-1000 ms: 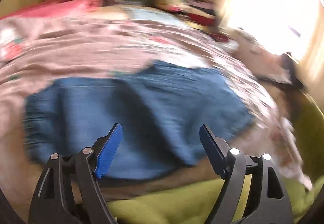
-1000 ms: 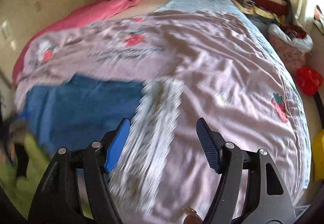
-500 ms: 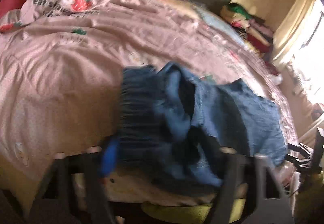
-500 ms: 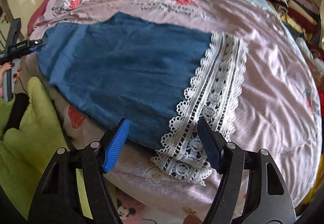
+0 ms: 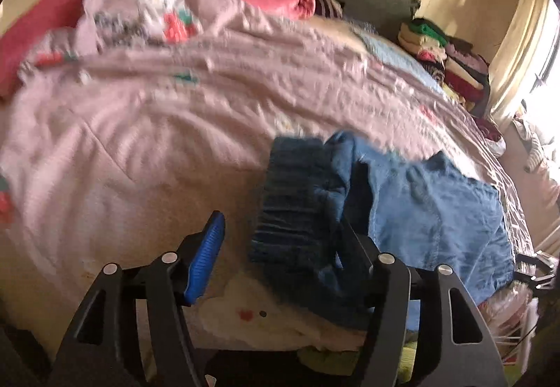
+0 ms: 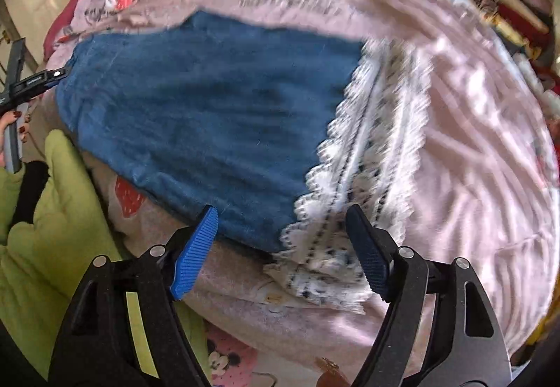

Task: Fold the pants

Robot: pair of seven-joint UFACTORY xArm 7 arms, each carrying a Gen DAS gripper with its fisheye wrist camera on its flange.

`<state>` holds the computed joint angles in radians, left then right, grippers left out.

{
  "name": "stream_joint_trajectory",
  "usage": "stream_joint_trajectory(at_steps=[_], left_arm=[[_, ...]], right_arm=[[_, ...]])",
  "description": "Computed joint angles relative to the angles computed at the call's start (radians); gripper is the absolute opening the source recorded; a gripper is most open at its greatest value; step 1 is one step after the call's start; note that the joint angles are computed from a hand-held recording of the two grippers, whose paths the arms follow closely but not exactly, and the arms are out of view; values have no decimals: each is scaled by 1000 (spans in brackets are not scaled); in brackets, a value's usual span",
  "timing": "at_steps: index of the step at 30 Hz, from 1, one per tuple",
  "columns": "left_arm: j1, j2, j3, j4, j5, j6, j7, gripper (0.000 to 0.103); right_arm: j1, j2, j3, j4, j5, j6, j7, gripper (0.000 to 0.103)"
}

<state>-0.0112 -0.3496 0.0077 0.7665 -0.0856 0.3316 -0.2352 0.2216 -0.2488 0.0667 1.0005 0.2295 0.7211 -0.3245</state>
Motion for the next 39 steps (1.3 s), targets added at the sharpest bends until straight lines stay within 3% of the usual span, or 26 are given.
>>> stream_joint_trajectory(at_steps=[3,6,9,12,14,15,16,18,20,27,31,34,39], left_arm=[[-18,-57,-18,8,25,2,29,70],[-87,-63,-13,40,3,5,95,70],[-196,8,13,101,-83,25,206,70],[-239,86,8,148,-159,36,277,70],[-229,150,-23,186,-150,53,279,70],[-223,176,-33,201,-95,64,241,70],[-176,209,-81,220,-26,82,186,70],[-166,248,-89,238,13,106,157,70],[-163,268,-88,235,16,107,158,70],[-143,246,-70,207,-8,84,192,70],[-153,232,-41,189,-148,73,296,70],[-147,228,-49,180,-139,63,312,70],[-146,219,-49,165,-166,42,333,70]], right_arm=[[-19,-38,-15,-10,-15,-18,2,69],[-47,-49,-24,-7,-44,22,44,68],[-51,-52,-50,-16,7,58,46,57],[-51,-55,-65,-40,69,54,51,54],[-52,-52,-69,-50,100,48,51,54],[-51,-43,-64,-53,107,42,61,53],[-51,-35,-64,-53,115,38,59,50],[-42,-21,-75,-50,164,39,42,23],[-49,-16,-66,-50,167,24,53,9],[-51,-66,-76,-34,159,122,-7,6],[-69,-37,-49,-49,83,118,29,6],[-71,-32,-39,-66,53,93,49,6],[-84,-47,-28,-36,-28,138,94,27]])
